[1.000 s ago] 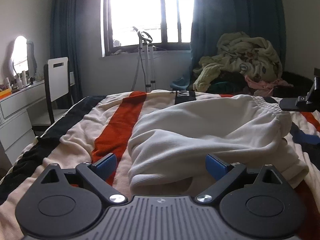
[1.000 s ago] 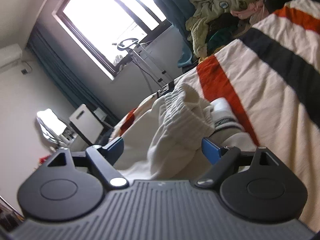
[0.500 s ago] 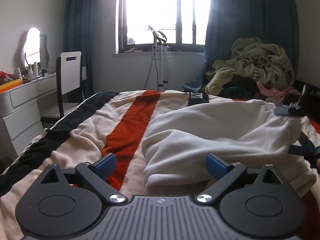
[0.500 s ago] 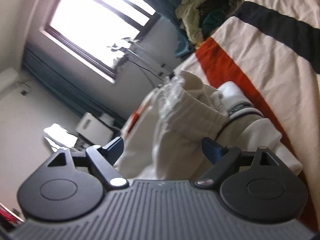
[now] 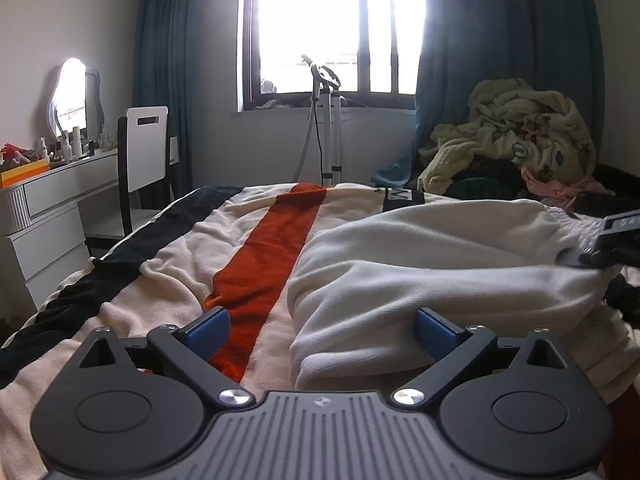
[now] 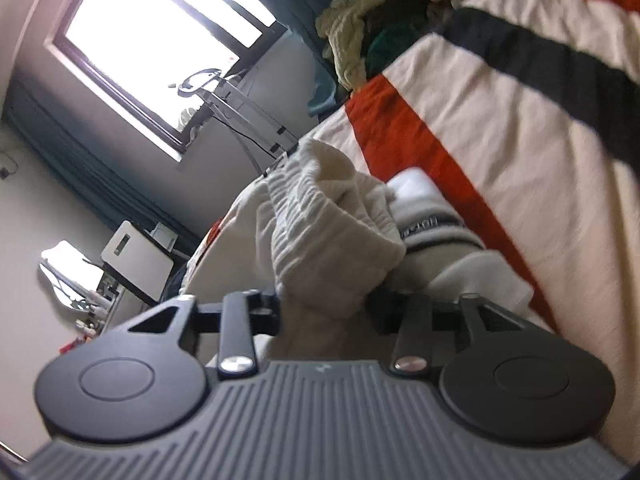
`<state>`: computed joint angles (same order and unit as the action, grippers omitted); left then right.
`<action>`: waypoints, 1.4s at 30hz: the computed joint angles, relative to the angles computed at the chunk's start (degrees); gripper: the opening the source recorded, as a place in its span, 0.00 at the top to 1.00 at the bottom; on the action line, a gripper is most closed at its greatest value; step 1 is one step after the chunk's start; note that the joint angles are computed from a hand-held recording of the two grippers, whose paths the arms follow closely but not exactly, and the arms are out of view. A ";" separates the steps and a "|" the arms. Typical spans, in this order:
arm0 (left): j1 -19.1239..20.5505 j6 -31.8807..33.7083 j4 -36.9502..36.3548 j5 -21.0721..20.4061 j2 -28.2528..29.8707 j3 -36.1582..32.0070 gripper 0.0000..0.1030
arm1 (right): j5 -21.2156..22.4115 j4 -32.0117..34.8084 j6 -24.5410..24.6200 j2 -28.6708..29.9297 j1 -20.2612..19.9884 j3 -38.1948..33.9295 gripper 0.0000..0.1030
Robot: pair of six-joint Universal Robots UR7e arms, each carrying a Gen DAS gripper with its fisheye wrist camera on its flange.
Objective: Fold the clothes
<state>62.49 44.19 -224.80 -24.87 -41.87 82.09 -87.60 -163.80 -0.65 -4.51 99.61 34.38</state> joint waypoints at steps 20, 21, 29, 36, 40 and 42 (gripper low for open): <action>-0.37 -6.53 3.38 -1.05 -1.82 3.42 0.01 | -9.95 -11.92 11.38 -2.85 -2.09 6.32 0.17; -0.32 -7.28 3.81 -1.04 -1.98 3.55 0.01 | -9.88 -10.91 11.77 -2.55 -2.17 5.78 0.16; 0.13 -17.07 9.01 -1.28 -4.17 5.52 0.01 | -4.66 -5.16 15.76 -2.37 -3.75 5.76 0.06; 1.24 -33.30 16.85 -3.93 -8.00 8.43 0.01 | -4.56 -4.18 12.60 -1.71 -3.56 4.75 0.05; 3.92 -50.96 25.07 -10.37 -12.20 11.05 0.01 | -0.73 -0.50 9.25 -2.11 -3.62 4.28 0.05; 5.56 -58.64 28.88 -14.23 -13.77 11.70 0.01 | -1.23 -0.46 4.00 -2.52 -2.63 4.92 0.12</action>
<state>68.06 -14.45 -195.92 -39.10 -55.63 93.79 -88.83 -164.26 3.35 -7.03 96.98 39.30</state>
